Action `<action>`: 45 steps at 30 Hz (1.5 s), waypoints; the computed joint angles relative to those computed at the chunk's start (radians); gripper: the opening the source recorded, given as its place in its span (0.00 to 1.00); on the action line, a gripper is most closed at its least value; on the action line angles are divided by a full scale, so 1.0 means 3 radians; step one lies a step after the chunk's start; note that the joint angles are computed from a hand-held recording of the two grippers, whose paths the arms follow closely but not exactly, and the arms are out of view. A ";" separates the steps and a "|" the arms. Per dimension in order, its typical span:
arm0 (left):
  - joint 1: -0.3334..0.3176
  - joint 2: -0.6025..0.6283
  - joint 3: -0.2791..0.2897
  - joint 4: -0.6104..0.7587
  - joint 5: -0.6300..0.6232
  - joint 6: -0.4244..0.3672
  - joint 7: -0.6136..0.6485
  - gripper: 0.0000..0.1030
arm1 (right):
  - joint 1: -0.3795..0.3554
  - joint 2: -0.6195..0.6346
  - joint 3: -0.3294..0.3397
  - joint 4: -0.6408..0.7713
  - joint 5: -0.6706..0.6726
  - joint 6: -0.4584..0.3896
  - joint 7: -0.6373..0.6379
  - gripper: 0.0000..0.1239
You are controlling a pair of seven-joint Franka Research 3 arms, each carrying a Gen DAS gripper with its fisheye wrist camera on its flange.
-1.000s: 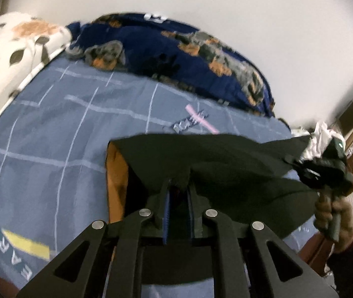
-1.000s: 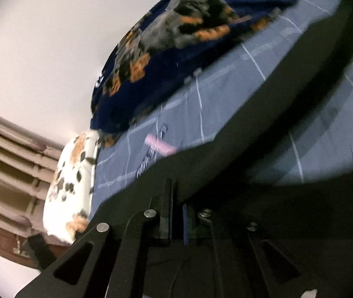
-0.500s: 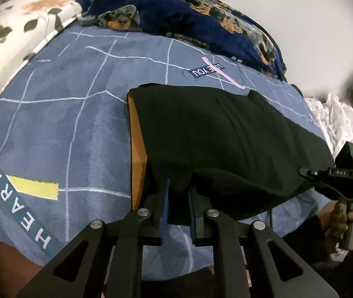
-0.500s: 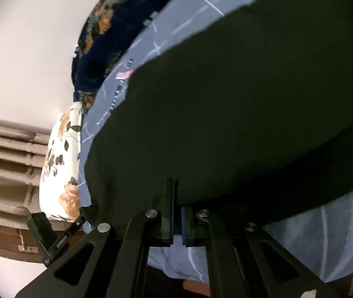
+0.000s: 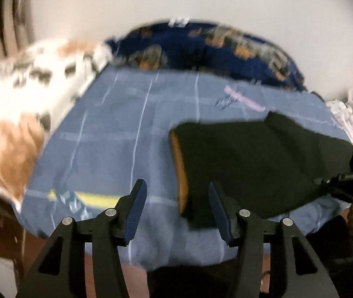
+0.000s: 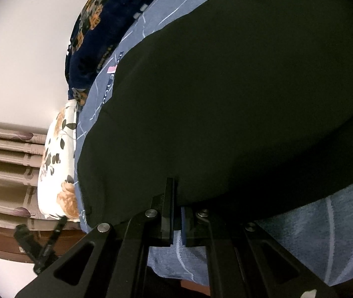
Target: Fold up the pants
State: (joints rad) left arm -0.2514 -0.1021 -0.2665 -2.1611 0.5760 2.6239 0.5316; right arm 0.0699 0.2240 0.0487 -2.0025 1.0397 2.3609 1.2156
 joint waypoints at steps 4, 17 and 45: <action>-0.0091 0.0511 0.0009 0.0483 -0.0432 0.0162 0.0488 0.53 | -0.0001 -0.0007 0.0003 -0.0016 0.0040 0.0006 -0.0023 0.04; -0.0326 0.1266 0.0060 0.0986 -0.0941 0.0053 0.0926 0.52 | -0.0137 -0.0082 -0.0038 -0.0133 0.0665 -0.0077 -0.0604 0.07; -0.0443 0.1387 0.0123 0.1114 -0.0670 -0.0019 0.0758 0.58 | -0.1383 0.0687 -0.0310 0.0758 0.1623 0.0290 -0.0630 0.00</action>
